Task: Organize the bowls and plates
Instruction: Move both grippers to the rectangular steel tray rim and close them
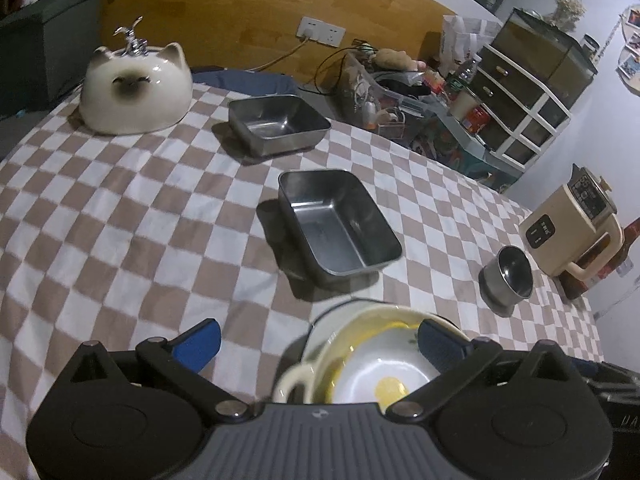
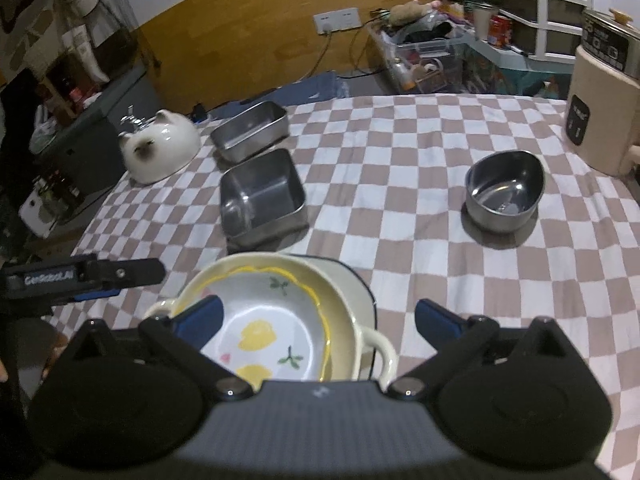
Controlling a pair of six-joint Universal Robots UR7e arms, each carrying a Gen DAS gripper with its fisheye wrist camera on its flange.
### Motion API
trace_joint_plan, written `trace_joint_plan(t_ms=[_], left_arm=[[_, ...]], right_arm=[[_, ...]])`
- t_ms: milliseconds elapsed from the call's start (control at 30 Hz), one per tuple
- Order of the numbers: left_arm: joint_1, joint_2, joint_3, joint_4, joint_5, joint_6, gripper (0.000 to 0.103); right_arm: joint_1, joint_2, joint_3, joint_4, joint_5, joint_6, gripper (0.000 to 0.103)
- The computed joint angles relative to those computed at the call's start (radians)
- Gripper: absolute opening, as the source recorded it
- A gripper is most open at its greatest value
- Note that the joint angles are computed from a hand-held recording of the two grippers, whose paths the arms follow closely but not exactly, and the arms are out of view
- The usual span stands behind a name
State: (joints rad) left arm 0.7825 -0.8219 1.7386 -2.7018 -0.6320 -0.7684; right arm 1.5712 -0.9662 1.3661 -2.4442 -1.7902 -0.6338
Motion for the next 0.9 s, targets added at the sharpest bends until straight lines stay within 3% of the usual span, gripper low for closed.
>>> trace_joint_plan(t_ms=[133, 333, 500, 667, 800, 900], left_arm=[[0.028, 0.014, -0.067, 0.066, 0.015, 0.099, 0.103], [0.078, 0.043, -0.162, 0.016, 0.028, 0.316, 0.103], [0.121, 0.082, -0.269, -0.003, 0.023, 0.519, 0.103], [0.164, 0.128, -0.373, 0.000, -0.023, 0.659, 0.100], [0.199, 0.161, -0.454, 0.063, -0.081, 0.703, 0.081], [0.220, 0.187, -0.502, 0.095, -0.116, 0.722, 0.072]], right_arm=[[0.005, 0.037, -0.053, 0.032, 0.012, 0.073, 0.102], [0.023, 0.127, -0.207, 0.206, 0.043, 0.245, 0.101], [0.035, 0.199, -0.297, 0.286, 0.068, 0.366, 0.071], [0.046, 0.259, -0.355, 0.310, 0.051, 0.447, 0.053], [0.047, 0.316, -0.419, 0.330, 0.045, 0.536, 0.043], [0.046, 0.358, -0.466, 0.333, 0.029, 0.583, 0.037]])
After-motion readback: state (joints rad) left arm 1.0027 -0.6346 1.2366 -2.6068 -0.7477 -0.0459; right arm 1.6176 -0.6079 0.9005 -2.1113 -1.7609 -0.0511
